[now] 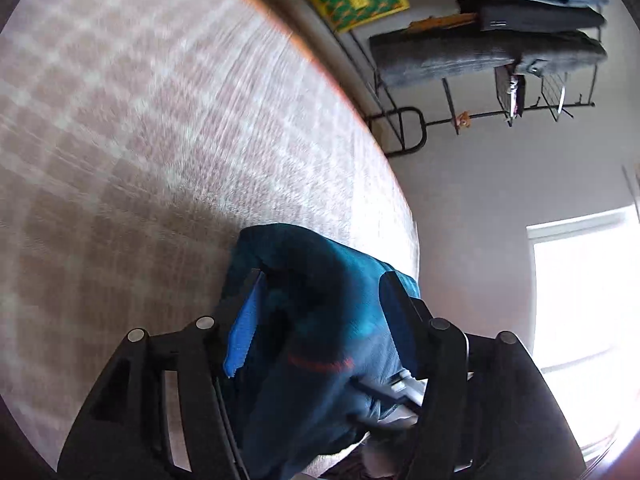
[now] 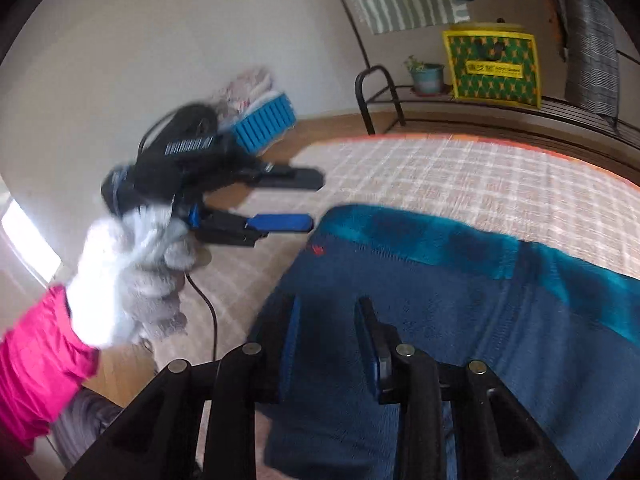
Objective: Fold large clothes
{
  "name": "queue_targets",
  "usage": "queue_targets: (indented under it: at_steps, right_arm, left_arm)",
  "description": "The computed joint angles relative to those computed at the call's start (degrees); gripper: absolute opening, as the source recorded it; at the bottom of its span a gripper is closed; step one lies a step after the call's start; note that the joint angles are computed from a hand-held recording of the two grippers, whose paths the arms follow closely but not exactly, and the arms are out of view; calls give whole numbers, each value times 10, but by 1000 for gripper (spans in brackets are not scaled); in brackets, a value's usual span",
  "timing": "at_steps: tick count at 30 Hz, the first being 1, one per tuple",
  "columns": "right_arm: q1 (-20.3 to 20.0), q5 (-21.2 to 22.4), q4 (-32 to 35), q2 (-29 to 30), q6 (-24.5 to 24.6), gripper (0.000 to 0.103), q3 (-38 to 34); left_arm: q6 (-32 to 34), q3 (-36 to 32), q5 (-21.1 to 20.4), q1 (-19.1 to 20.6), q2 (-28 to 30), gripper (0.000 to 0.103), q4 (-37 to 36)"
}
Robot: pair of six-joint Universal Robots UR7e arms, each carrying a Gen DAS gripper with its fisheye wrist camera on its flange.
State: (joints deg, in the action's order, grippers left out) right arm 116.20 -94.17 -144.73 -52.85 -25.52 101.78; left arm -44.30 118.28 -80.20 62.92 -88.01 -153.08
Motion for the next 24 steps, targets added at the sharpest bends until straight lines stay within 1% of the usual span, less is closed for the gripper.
queue_targets:
  at_steps: [2,3,5,7,8,9,12,13,14,15,16,17,18,19,20,22,23,24]
  right_arm:
    - [-7,-8,27,10,-5,28,0]
    - [-11,-13,25,10,-15,27,10]
    - [-15,-15,21,4,-33,27,26]
    - [-20,-6,26,0,-36,28,28]
    - [-23,0,31,1,-29,28,26]
    - [-24,3,32,3,-26,28,24]
    - [-22,-1,20,7,-34,28,27]
    - [-21,-1,12,12,-33,28,28]
    - [-22,0,11,12,-31,28,29]
    - [-23,3,11,11,-29,28,29]
    - [-25,6,11,12,-28,28,28]
    - [-27,8,10,13,-26,27,28]
    - [-30,12,9,13,-21,26,28]
    - [-31,15,11,14,-14,25,25]
    - [-32,17,13,14,-6,25,24]
    - [-27,13,19,15,-5,25,18]
    - [-25,14,27,11,-5,25,16]
    - [-25,20,37,6,-5,25,15]
  left_arm:
    - [7,-7,-61,32,25,60,-22]
    - [12,-14,-79,42,34,60,-21]
    - [33,-28,-99,52,51,60,-18]
    - [47,-37,-103,49,63,60,-24]
    - [55,-43,-91,43,65,57,-22]
    - [60,-47,-75,35,67,50,-21]
    - [77,-59,-57,22,74,40,-27]
    - [82,-60,-41,16,74,38,-29]
    - [96,-59,-1,7,76,30,-32]
    - [108,-60,38,-2,78,19,-23]
    - [119,-64,77,-9,84,16,-12]
    - [126,-66,116,-15,89,16,5]
    - [121,-65,141,-18,92,16,16]
    - [119,-61,152,-21,92,16,12]
    - [117,-62,174,-30,90,17,20]
    - [119,-57,245,-63,79,17,38]
    - [127,-52,262,-73,72,17,37]
    - [136,-47,286,-94,61,17,38]
